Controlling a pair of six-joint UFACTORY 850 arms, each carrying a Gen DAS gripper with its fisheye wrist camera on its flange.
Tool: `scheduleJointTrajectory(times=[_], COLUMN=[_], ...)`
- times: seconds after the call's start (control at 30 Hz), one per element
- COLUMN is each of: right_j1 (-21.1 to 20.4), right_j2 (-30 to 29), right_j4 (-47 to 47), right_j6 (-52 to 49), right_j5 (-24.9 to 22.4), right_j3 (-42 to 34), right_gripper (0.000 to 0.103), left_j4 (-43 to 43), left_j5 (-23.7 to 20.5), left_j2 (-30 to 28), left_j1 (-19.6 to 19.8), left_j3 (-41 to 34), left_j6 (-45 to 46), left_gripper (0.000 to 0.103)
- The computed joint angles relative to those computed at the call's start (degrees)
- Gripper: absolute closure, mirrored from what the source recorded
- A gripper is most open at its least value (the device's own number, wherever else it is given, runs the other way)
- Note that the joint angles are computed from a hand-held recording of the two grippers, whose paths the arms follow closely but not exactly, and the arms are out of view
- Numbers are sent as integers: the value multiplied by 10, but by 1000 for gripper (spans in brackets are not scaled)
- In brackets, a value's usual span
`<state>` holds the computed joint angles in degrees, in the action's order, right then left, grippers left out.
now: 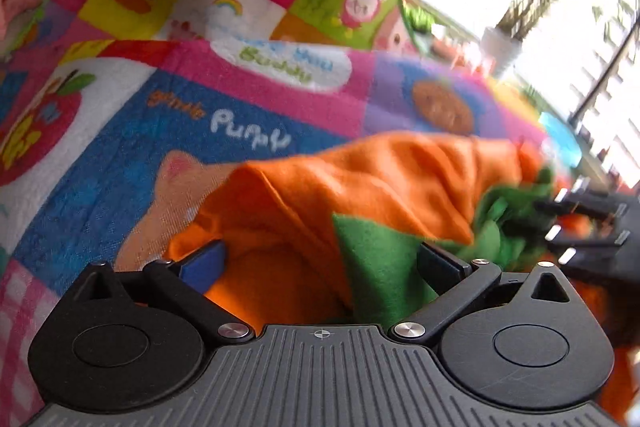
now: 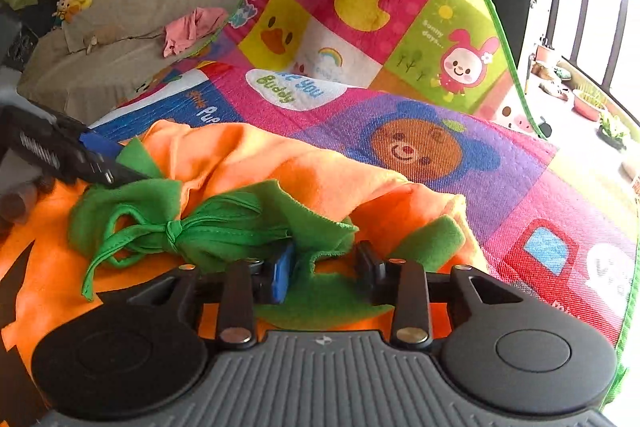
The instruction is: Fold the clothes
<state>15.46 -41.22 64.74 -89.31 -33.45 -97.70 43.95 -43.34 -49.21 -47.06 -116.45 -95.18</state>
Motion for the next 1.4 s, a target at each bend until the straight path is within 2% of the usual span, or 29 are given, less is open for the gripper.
scheduleJointTrajectory(times=[0.07, 0.13, 0.17, 0.2, 0.3, 0.4, 0.47, 0.57, 0.67, 0.73, 0.8, 0.87, 0.93, 1.03, 1.13, 1.2, 1.33, 1.4], right_j1=[0, 3, 3, 4, 1, -5, -3, 9, 12, 9, 2, -6, -16, -28, -38, -42, -35, -29], right_j2=[-1, -4, -3, -1, 6, -1, -16, -41, -44, -39, -32, -27, -36, -67, -108, -144, -203, -246], right_j4=[-10, -27, -29, -27, 4, 33, 13, -69, -79, -84, -64, -42, -43, -76, -104, -123, -158, -188], right_j6=[9, 24, 24, 20, -7, -6, 24, 88, 89, 107, 95, 83, 114, 191, 262, 303, 329, 352], right_j5=[-3, -4, -6, -9, -26, -58, -71, -54, -31, -40, -43, -44, -50, -62, -106, -144, -185, -209], right_j3=[-3, -12, -14, -16, -24, -52, -78, -99, -81, -82, -82, -83, -106, -162, -226, -282, -373, -443], right_gripper=[69, 69, 69, 69, 69, 69, 69, 69, 67, 67, 67, 66, 65, 63, 63, 57, 47, 41], left_j4=[58, 72, 62, 52, 51, 58, 20, -49, -30, -4, 29, 47, 26, -30, -62, -67, -57, -54], left_j5=[26, 46, 60, 74, 99, 104, 64, -29, -45, -31, -8, -3, 2, 12, 45, 64, 86, 88], left_j2=[24, 31, 31, 30, 24, 16, -8, -53, -45, -20, 13, 33, 40, 48, 51, 49, 36, 28], left_j1=[-4, -3, -1, 1, -1, -5, -5, -3, -8, -9, -3, 5, 18, 38, 51, 55, 59, 59], left_j3=[33, 40, 38, 37, 29, 14, -25, -89, -76, -42, 2, 27, 38, 52, 68, 72, 63, 54], left_j6=[-64, -81, -74, -67, -50, -29, 31, 109, 116, 85, 41, 17, 26, 53, 70, 79, 86, 99], left_gripper=[6, 26, 41, 46, 48, 49, 49, 47, 47, 48, 48, 48, 43, 41, 40, 39, 35, 34])
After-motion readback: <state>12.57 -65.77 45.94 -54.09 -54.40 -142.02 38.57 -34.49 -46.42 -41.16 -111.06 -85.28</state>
